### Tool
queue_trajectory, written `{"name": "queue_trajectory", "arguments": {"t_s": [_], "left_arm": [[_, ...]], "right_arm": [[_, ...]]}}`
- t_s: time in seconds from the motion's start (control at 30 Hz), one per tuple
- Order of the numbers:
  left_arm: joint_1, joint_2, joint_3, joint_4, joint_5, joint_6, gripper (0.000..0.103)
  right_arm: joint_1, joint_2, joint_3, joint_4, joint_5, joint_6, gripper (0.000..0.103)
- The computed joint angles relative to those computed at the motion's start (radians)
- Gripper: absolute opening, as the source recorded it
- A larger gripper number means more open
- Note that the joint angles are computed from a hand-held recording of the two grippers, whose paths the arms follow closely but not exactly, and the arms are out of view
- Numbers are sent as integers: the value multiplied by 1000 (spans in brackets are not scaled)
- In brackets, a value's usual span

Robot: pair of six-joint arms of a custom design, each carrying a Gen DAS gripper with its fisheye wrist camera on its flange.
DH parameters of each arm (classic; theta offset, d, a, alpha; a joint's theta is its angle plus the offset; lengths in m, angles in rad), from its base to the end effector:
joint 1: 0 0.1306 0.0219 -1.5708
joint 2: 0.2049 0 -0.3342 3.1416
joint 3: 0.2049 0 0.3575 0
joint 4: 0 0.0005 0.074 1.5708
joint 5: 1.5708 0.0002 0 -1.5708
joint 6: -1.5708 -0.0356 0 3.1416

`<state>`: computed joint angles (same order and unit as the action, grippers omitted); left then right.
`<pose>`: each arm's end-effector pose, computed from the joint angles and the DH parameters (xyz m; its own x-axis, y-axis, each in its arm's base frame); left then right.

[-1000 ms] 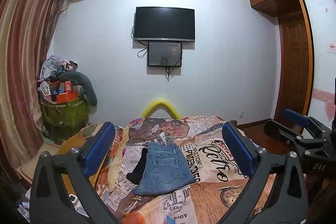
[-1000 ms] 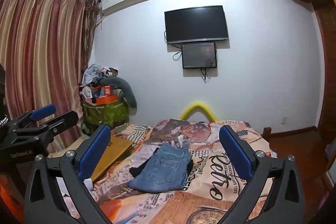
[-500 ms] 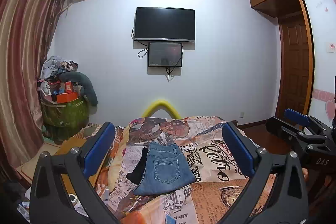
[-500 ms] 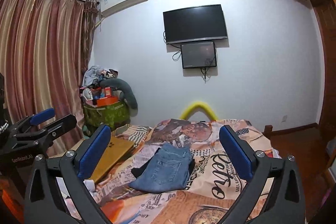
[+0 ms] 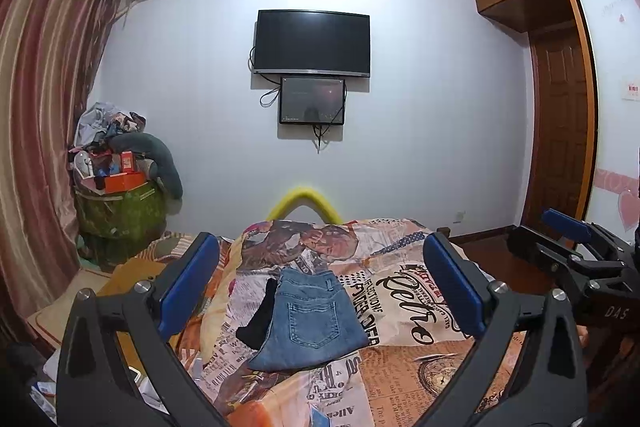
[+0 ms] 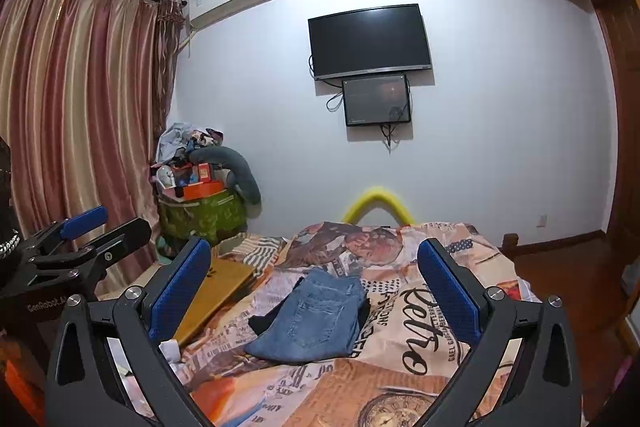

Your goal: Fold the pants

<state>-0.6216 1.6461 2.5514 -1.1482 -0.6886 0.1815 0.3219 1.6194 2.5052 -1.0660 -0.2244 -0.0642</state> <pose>0.3653 -0.2345 0.7084 -0.1830 -0.0404 -0.9823 -0.0862 0.9960 -0.0249 0.4139 0.1459 0.7113 -0.2028 -0.0017 -0.9792 -0.5041 0.8575 0.1029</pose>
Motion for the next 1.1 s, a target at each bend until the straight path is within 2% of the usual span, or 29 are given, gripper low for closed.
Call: {"name": "queue_trajectory", "arguments": {"t_s": [0.2,1.1], "left_arm": [[12,8,16,-22,27,20,103],[23,-1,-4,-22,47,19,103]], "right_arm": [[0,-3,-2,-1,6,-3,103],[-5,3,9,-15,18,-11,103]]}}
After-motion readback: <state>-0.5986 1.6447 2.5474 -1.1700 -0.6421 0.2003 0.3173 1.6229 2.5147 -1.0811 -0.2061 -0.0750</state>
